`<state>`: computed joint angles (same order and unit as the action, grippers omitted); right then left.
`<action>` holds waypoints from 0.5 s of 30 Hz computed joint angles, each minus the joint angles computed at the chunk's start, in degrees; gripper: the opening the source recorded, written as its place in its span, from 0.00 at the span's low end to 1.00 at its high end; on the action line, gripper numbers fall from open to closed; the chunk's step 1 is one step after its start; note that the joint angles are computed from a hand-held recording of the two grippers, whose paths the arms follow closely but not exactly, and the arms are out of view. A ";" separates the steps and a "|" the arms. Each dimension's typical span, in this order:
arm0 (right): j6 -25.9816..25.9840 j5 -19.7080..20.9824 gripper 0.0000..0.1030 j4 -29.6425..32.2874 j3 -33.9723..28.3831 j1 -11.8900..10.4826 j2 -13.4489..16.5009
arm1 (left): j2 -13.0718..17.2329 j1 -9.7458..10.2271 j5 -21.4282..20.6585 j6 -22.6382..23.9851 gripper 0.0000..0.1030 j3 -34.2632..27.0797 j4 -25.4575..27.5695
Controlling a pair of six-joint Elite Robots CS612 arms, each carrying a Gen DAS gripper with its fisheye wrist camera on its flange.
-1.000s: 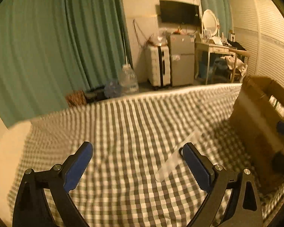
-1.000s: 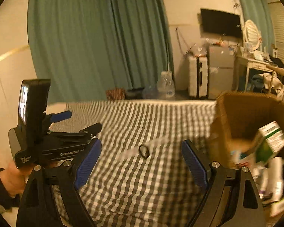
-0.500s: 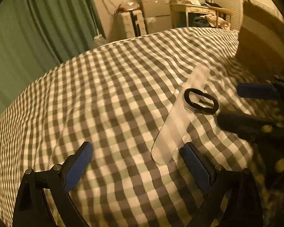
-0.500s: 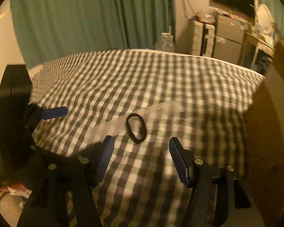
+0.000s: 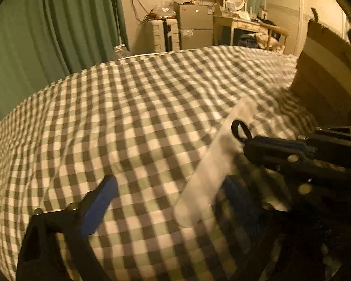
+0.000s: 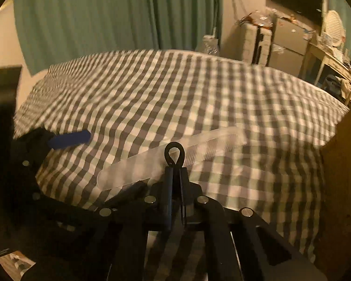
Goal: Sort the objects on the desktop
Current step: 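Grasp the clear plastic comb with left tool while right tool grasps black hair tie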
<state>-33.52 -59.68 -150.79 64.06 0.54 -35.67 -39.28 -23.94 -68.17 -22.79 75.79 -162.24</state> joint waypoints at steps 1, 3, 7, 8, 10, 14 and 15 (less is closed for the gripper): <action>1.61 1.18 0.04 -1.89 0.85 -0.45 -0.48 | 0.29 0.09 -0.71 -0.05 0.77 -0.41 -0.69; 4.28 2.31 0.04 -4.88 1.83 -0.93 -1.04 | 0.69 -0.16 -1.38 0.85 0.55 -0.92 -1.81; 9.94 5.39 0.04 -11.74 4.15 -2.27 -2.57 | 0.80 -0.68 -2.27 3.71 0.24 -1.35 -2.27; 10.87 6.02 0.05 -13.30 4.84 -2.54 -2.98 | 0.76 -0.73 -2.13 3.54 0.23 -1.38 -2.28; 12.85 7.36 0.05 -17.18 6.58 -3.12 -4.03 | 0.63 -0.48 -3.28 2.70 0.23 -1.32 -2.77; 16.13 9.41 0.05 -23.85 8.96 -4.05 -5.46 | -0.28 -0.71 -2.76 2.02 0.23 -0.38 -4.20; 17.19 10.07 0.05 -25.08 9.34 -4.33 -5.78 | -0.70 -1.00 -1.84 2.28 0.23 0.21 -4.70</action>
